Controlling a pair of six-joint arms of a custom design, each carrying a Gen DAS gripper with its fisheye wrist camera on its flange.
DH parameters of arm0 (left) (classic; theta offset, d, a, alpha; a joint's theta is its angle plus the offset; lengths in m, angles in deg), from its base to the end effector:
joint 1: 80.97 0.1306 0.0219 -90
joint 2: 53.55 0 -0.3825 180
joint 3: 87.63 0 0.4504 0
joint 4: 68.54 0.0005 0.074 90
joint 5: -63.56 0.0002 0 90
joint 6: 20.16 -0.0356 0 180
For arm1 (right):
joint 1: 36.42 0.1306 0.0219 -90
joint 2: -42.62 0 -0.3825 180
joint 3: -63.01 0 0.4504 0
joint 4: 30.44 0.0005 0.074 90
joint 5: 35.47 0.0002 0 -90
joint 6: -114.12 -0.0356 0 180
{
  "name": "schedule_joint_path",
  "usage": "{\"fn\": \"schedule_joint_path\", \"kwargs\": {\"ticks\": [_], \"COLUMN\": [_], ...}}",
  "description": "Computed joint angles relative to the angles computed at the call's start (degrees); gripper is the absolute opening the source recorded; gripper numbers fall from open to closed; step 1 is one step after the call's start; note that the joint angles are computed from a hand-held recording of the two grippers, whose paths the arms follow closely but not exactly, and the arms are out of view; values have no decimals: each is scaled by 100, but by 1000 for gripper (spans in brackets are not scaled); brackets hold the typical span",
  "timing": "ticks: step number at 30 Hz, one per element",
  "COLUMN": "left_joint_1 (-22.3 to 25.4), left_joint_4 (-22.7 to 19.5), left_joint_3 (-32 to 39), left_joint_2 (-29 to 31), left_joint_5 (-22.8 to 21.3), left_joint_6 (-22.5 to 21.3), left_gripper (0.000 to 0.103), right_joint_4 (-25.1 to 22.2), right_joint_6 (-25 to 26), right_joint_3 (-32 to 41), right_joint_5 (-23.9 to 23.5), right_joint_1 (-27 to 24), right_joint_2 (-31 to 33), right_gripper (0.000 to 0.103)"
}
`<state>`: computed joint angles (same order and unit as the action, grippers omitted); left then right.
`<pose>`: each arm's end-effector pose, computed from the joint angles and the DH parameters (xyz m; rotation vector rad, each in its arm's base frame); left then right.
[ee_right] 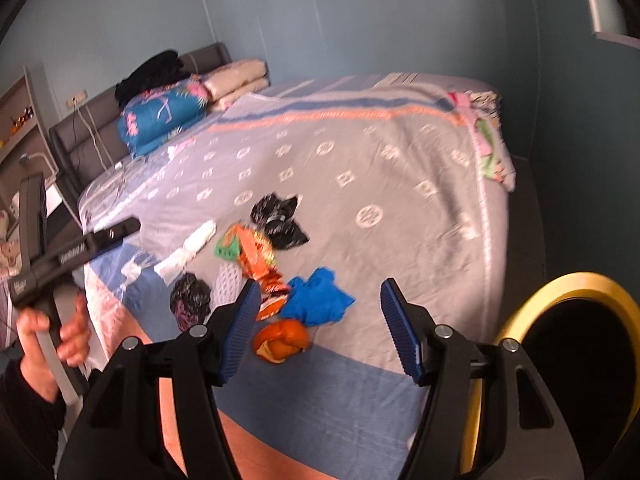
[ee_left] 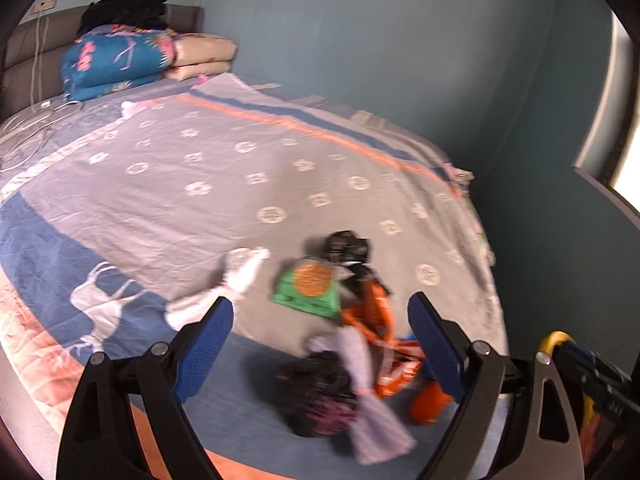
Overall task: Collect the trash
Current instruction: 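Move both grippers back over the remaining trash on the bed, then grasp the second orange peel with the right gripper while the left grasps banded white tissue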
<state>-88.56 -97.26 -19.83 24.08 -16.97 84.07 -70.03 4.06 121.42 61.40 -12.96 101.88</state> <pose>0.4640 -0.0682 0.3592 -0.0408 2.2615 -0.3899 0.3320 0.1389 0.3816 -0.0045 2.2843 0.2635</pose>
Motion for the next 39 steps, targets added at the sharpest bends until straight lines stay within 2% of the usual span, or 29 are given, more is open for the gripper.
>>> {"fn": "schedule_joint_path", "kwargs": {"ticks": [5,11,23,29,33,36,39], "left_joint_1": [246,391,420,340,265,241,235], "left_joint_4": [2,-28,-139,-334,-407,-392,-345], "left_joint_3": [91,219,635,988,1134,1178,1175], "left_joint_2": [394,912,1697,2073,2257,2322,2331], "left_joint_5": [-74,-143,-209,-222,-375,-489,-613], "left_joint_6": [-76,-439,-504,-544,-485,-489,-482], "left_gripper": [85,85,85,65,46,28,18], "right_joint_4": [285,485,654,668,806,791,838], "right_joint_6": [99,89,-15,118,48,130,157], "right_joint_3": [-63,-62,132,254,247,291,272], "right_joint_5": [35,-17,-375,-326,-364,-330,-244], "right_joint_1": [308,467,410,477,425,433,464], "right_joint_2": [668,1321,2046,2296,2345,2404,2387], "right_gripper": [64,68,69,63,54,51,47]}}
